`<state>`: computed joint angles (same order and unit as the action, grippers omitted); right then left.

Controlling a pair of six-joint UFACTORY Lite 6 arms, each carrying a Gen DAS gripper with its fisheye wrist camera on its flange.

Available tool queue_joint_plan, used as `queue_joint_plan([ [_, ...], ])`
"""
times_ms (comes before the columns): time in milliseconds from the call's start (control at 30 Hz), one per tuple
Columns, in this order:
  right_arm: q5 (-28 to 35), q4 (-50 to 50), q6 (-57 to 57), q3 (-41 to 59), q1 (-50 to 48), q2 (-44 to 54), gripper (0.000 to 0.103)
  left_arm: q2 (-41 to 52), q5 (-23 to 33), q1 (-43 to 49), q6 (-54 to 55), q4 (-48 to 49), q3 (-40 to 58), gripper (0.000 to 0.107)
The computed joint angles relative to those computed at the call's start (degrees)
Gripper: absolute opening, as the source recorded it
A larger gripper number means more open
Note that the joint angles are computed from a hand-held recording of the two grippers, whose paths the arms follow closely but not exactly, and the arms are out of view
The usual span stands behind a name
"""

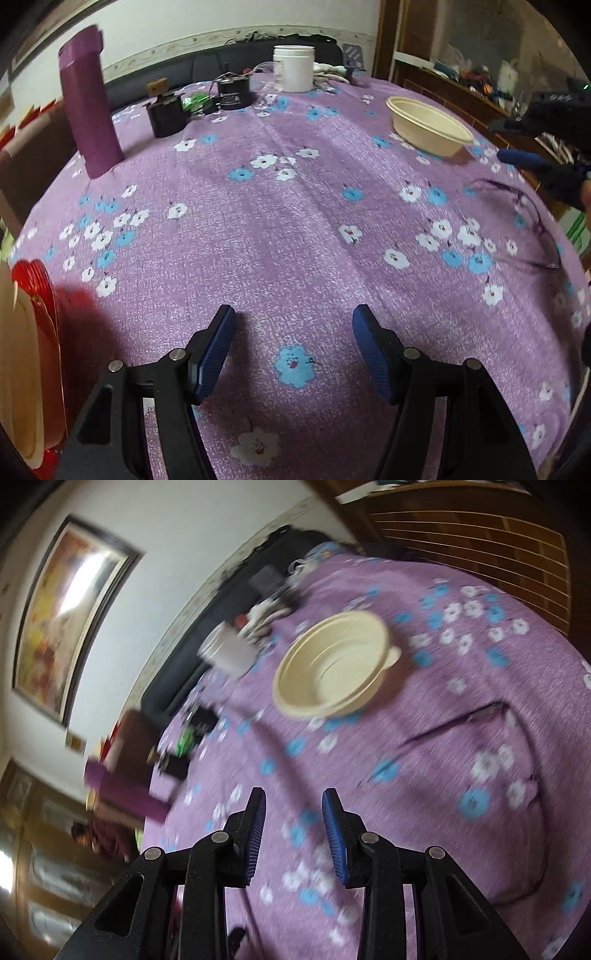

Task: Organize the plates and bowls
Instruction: 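Grasp the rim of the second beige bowl with the right gripper and lift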

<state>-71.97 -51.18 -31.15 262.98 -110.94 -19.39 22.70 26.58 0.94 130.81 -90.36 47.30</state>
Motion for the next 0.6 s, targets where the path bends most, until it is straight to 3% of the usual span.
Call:
queue_joint_plan([
  [167,6.4,1.7,2.4,8.4,-7.7,4.7,0.034,1.0,2.7,1.6,-4.9,4.9,1.7,0.065],
  [400,15.9,3.7,0.6,10.6,-18.3,2.7,0.034,2.1,5.3,2.7,-8.5,8.4,3.2,0.065],
  [500,18.3,3.6,0.0,10.3,-20.1,0.6,0.021,1.9,5.7,2.8,-8.3,8.3,2.9,0.065],
  [600,15.4,2.9,-0.1,9.4,-18.1,0.4,0.01,0.9,6.1,3.2,-6.5,6.7,1.8,0.065],
])
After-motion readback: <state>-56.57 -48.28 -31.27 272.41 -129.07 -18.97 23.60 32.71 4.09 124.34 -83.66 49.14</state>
